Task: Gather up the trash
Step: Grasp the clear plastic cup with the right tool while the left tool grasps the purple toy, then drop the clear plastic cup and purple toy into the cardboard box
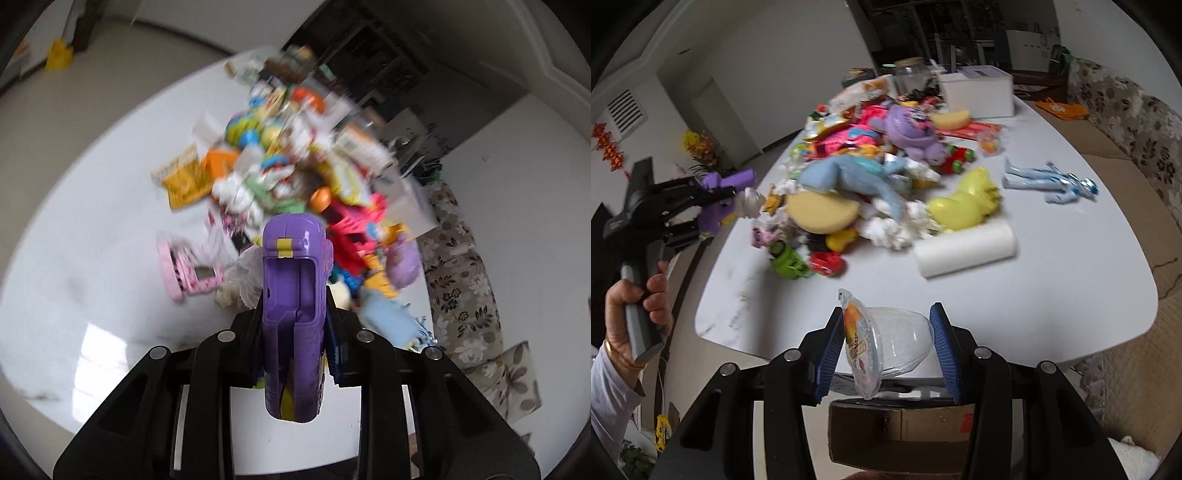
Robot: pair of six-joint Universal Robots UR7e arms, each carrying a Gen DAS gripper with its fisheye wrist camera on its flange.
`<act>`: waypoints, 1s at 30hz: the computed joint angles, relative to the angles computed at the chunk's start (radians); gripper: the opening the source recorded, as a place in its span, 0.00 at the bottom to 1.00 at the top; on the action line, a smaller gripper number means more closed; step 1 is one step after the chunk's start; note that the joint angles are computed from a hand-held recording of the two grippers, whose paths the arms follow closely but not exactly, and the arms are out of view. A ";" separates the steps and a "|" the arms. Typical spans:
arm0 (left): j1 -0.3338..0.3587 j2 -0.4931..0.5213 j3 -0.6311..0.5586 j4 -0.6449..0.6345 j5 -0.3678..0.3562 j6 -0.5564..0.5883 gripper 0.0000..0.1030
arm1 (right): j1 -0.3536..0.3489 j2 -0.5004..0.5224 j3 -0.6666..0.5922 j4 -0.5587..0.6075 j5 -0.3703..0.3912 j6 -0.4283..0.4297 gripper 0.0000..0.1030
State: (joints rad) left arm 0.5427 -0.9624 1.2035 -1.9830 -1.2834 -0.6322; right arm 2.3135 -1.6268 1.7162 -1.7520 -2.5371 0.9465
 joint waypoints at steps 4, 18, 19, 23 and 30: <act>-0.032 -0.073 0.039 -0.035 -0.009 0.084 0.25 | 0.012 0.033 -0.019 -0.049 0.012 -0.049 0.45; -0.131 -0.358 0.336 0.211 -0.101 0.069 0.25 | 0.073 0.045 -0.001 0.097 0.133 0.049 0.45; -0.138 -0.373 0.375 0.249 -0.114 0.057 0.25 | 0.070 0.039 0.016 0.109 0.157 0.065 0.45; -0.134 -0.399 0.542 0.299 -0.154 0.026 0.25 | 0.028 -0.006 0.150 0.103 0.260 0.123 0.45; -0.087 -0.346 0.799 0.250 -0.129 -0.035 0.25 | -0.147 -0.092 0.467 -0.045 0.362 0.120 0.45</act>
